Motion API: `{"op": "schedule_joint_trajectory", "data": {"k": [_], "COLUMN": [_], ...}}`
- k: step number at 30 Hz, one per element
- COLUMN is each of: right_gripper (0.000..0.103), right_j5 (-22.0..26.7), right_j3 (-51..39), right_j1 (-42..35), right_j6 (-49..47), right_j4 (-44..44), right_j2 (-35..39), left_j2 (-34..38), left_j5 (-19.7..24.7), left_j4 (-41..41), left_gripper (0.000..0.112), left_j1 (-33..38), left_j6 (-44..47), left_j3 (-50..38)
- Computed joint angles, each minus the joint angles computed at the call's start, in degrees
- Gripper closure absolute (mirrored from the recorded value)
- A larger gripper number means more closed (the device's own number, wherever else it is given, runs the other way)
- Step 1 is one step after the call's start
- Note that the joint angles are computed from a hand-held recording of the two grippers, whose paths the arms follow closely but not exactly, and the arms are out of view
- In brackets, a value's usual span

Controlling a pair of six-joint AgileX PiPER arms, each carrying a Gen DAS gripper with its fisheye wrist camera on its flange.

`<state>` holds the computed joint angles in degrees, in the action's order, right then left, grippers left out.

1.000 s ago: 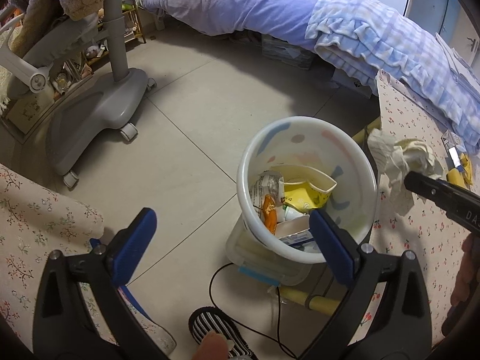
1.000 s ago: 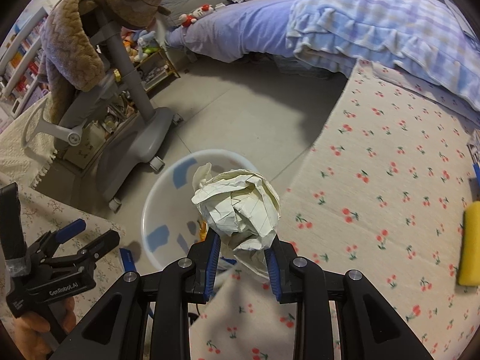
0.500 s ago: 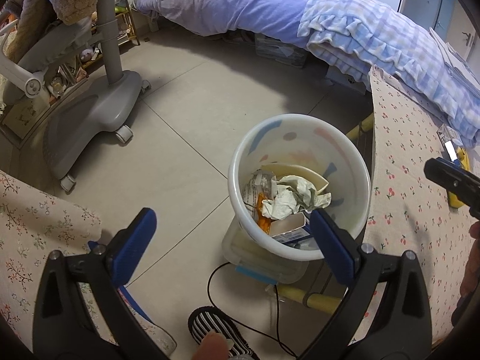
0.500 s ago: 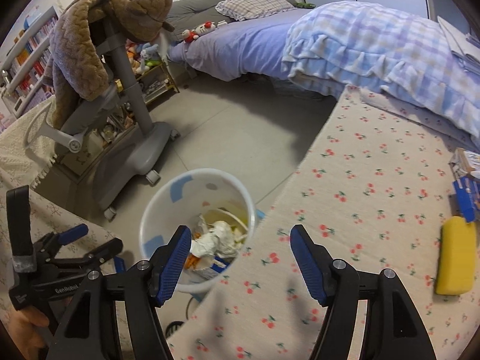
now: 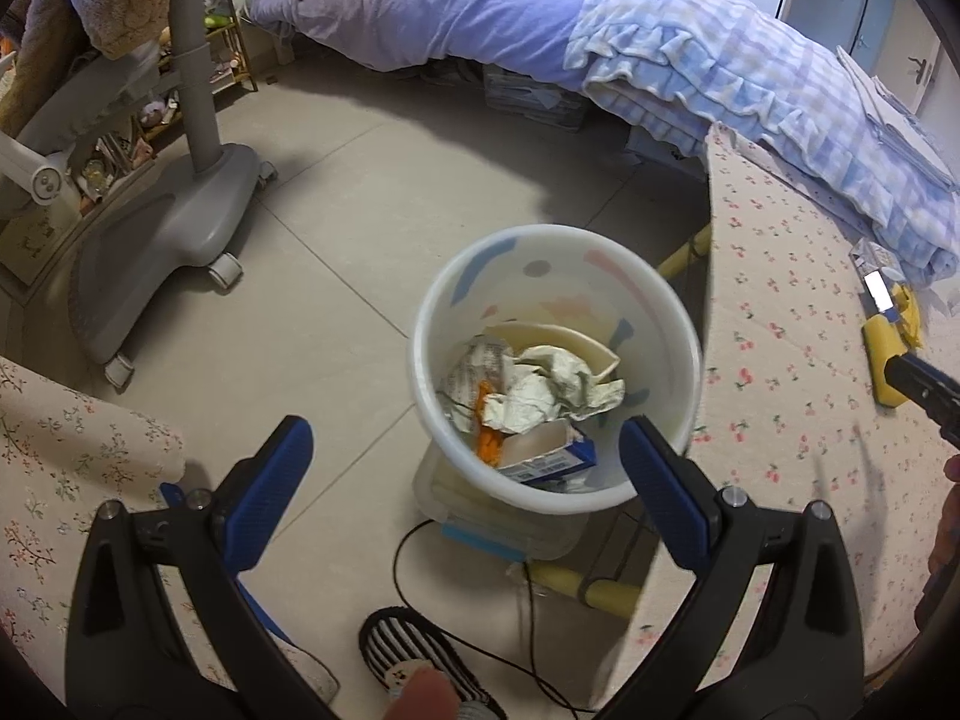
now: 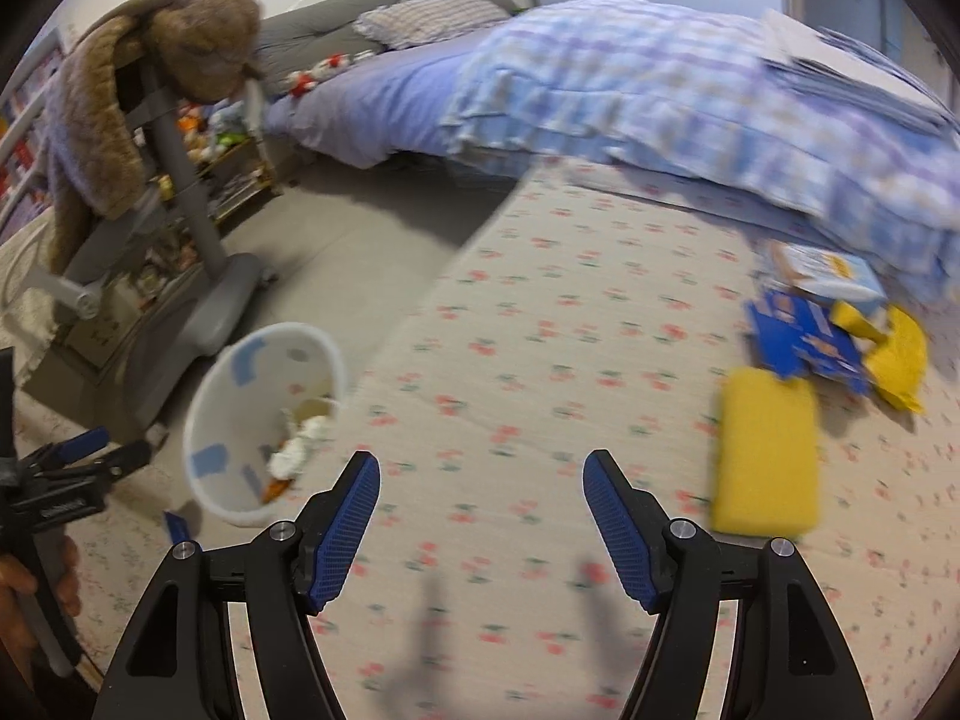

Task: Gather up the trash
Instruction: 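Grasp the yellow sponge with the right tool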

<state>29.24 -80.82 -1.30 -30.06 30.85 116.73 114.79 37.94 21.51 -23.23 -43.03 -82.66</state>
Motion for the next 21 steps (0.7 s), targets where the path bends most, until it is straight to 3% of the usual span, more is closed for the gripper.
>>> {"op": "schedule_joint_trajectory", "data": {"k": [9, 14, 21], "right_gripper": [0.031, 0.031, 0.031], "right_j5": [0.22, 1.78, 4.23], "right_j3": [-2.98, -8.02, -12.47], "right_j1": [-8.83, -9.45, -8.69], "right_j6": [8.31, 16.94, 20.18], "right_j4": [-7.72, -16.89, -20.41], "right_j2": [2.51, 6.88, 11.2], "left_j2": [3.75, 7.34, 11.26], "left_j5": [3.51, 6.84, 10.08], "left_j4": [-2.52, -4.85, -5.97], "left_gripper": [0.011, 0.011, 0.011], "left_j1": [-3.0, -4.79, -7.69], "left_j6": [1.34, 2.28, 2.4], "left_j3": [-8.07, -14.72, -22.4]}}
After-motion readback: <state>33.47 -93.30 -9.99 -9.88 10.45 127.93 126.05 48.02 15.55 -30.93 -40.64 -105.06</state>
